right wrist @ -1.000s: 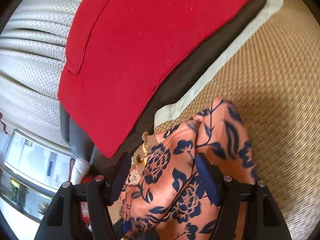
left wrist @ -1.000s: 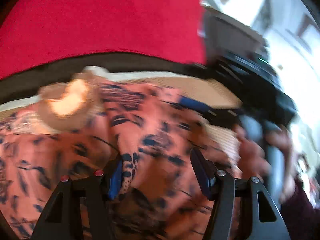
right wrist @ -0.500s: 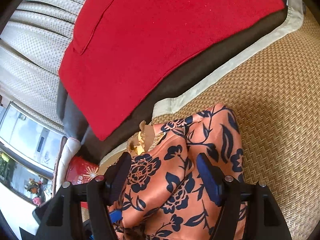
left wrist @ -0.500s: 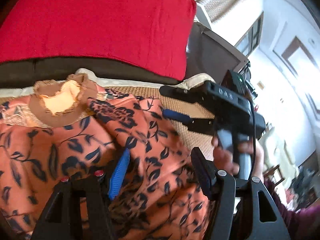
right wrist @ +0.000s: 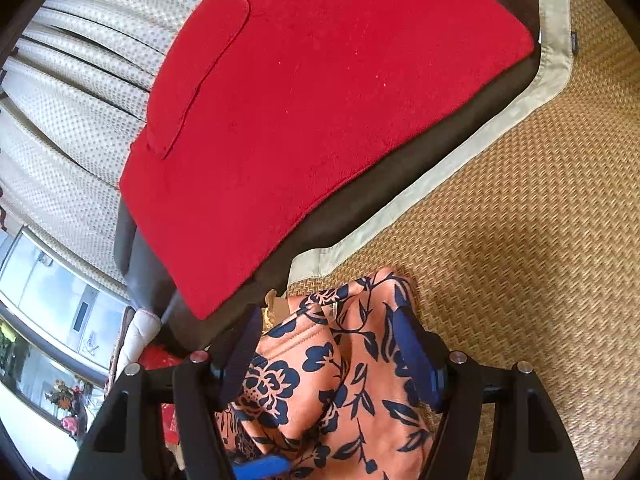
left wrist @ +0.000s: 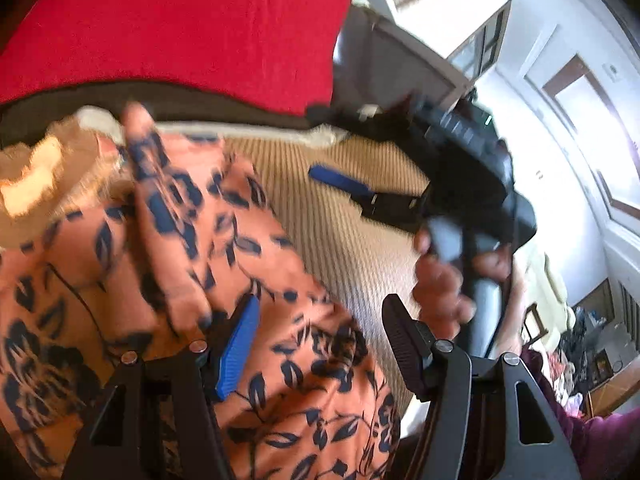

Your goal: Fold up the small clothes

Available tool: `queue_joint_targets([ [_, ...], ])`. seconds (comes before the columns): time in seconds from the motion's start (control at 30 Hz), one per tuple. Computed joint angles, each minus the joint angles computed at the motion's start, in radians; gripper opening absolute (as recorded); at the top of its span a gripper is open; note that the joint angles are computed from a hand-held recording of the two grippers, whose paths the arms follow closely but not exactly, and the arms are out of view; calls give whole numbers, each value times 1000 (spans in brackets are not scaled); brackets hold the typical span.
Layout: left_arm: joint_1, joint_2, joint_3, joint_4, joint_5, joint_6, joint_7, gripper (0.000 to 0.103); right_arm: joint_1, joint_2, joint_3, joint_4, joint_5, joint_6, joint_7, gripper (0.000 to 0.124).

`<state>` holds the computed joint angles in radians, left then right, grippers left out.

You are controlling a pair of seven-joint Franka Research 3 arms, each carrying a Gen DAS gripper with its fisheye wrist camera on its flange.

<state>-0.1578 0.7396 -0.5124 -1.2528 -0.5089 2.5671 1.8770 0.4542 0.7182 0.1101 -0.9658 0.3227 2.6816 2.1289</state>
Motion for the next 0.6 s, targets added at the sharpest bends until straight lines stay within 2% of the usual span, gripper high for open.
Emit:
queue_joint_targets([
  [0.1,21,-39,-11,-53,-8,-21,25,64,-23,-10,36,-12,33,-14,-48,72],
  [0.13,42,-75,-22,-100,-27,0,57,64,-28,-7,47,-5,46,-27,-65,72],
  [0.23,142,-204,-86,-280,-164,161,191,66,-14,6,42,15,51,-35,-73,72],
  [0.27,150,-240,-76,-320,-205,208,205,71,-10,11,43,23,54,-35,-74,72],
  [0.3,132,-273,-32,-356,-202,264,159,74,-8,16,44,30,57,-37,-76,72],
  [0.33,124,-271,-8,-357,-156,289,85,74,-3,20,42,35,57,-38,-74,72],
  [0.37,115,-264,19,-348,-162,278,49,74,5,22,32,40,62,-41,-71,72],
  [0.5,154,-147,-34,-225,-218,198,3,74,31,72,10,133,15,-92,-23,72],
  [0.6,66,-55,35,-86,-113,128,-124,74,35,75,1,135,0,-92,-5,72],
])
